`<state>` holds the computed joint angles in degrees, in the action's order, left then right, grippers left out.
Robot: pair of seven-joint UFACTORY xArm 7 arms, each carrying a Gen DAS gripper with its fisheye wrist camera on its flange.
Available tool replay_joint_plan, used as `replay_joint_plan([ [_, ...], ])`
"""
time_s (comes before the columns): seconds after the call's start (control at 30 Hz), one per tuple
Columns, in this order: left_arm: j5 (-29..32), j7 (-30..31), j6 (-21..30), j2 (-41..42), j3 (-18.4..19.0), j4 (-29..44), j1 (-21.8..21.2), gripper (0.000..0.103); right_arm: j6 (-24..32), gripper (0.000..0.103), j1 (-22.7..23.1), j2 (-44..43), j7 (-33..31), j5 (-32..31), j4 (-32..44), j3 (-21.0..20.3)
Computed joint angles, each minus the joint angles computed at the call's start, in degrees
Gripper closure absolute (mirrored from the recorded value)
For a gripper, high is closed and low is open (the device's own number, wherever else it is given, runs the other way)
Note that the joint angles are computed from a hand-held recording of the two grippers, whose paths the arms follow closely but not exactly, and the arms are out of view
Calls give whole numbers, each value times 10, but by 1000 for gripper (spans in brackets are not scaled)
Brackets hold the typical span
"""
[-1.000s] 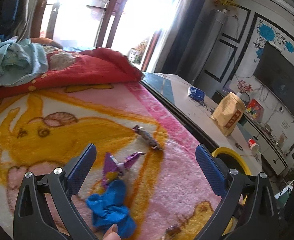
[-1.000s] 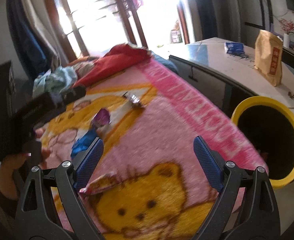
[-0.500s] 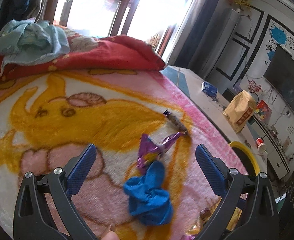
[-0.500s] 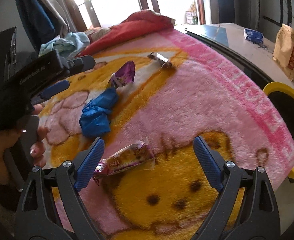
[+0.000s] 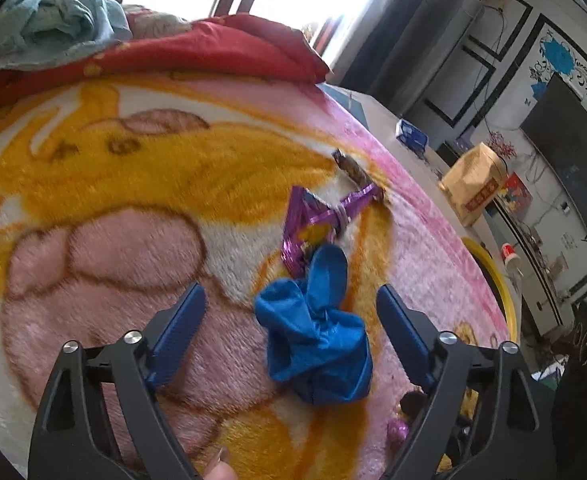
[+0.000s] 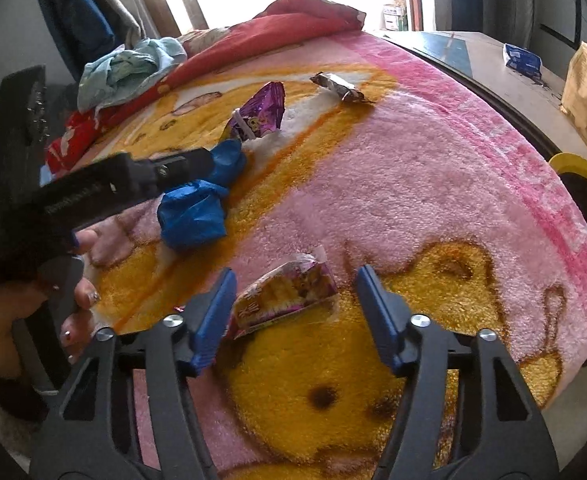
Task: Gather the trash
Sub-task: 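Grasp the blue glove with the left tool while the right tool grasps a candy wrapper, then carry the blue glove and wrapper over the yellow-rimmed bin with both tools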
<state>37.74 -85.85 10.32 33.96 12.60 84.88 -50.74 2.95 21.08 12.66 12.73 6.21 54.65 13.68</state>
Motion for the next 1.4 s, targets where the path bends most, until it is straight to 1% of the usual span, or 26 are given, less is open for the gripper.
replay_joint_plan([
  [0.07, -2, 12, 5, 3, -8, 4, 3, 27, 0, 63, -27, 1, -30, 24, 0, 31],
  [0.1, -5, 16, 6, 3, -12, 6, 5, 32, -1, 66, -27, -1, -35, 28, -2, 33],
  [0.13, -8, 24, 7, 5, -17, 8, 8, 38, -3, 68, -41, 0, -52, 44, -1, 49],
  [0.17, -13, 35, 11, 7, -25, 12, 12, 40, -2, 82, -76, 4, -90, 84, 2, 89],
  [0.2, -18, 48, 15, 10, -34, 17, 17, 47, 0, 82, -90, 6, -105, 100, 4, 105],
  [0.23, -24, 61, 20, 12, -41, 21, 21, 53, 2, 82, -89, 6, -115, 110, 6, 105],
  [0.27, -30, 72, 26, 15, -47, 26, 22, 55, 4, 83, -89, 6, -124, 118, 7, 105],
  [0.33, -42, 90, 21, 17, -58, 28, 30, 72, 4, 84, -92, 4, -142, 141, 7, 109],
  [0.43, -59, 107, 20, 19, -60, 32, 28, 77, 2, 85, -90, -2, -160, 166, 5, 106],
  [0.63, -76, 132, 11, 27, -54, 50, 15, 79, -14, 86, -93, -22, -184, 203, -4, 92],
  [0.97, -109, 189, 20, 59, -63, 118, 8, 80, -41, 87, -111, -54, -206, 253, -20, 69],
  [1.03, -118, 206, 27, 71, -69, 142, 11, 80, -45, 87, -120, -61, -218, 271, -23, 70],
  [1.1, -126, 223, 34, 82, -75, 164, 11, 80, -49, 87, -120, -65, -221, 279, -25, 62],
  [1.27, -149, 271, 58, 118, -93, 233, 12, 80, -58, 87, -136, -77, -258, 333, -27, 59],
  [1.33, -157, 286, 65, 128, -96, 253, 10, 80, -63, 87, -131, -79, -259, 339, -29, 50],
  [1.4, -166, 304, 75, 143, -102, 281, 10, 80, -67, 87, -139, -82, -280, 366, -28, 54],
])
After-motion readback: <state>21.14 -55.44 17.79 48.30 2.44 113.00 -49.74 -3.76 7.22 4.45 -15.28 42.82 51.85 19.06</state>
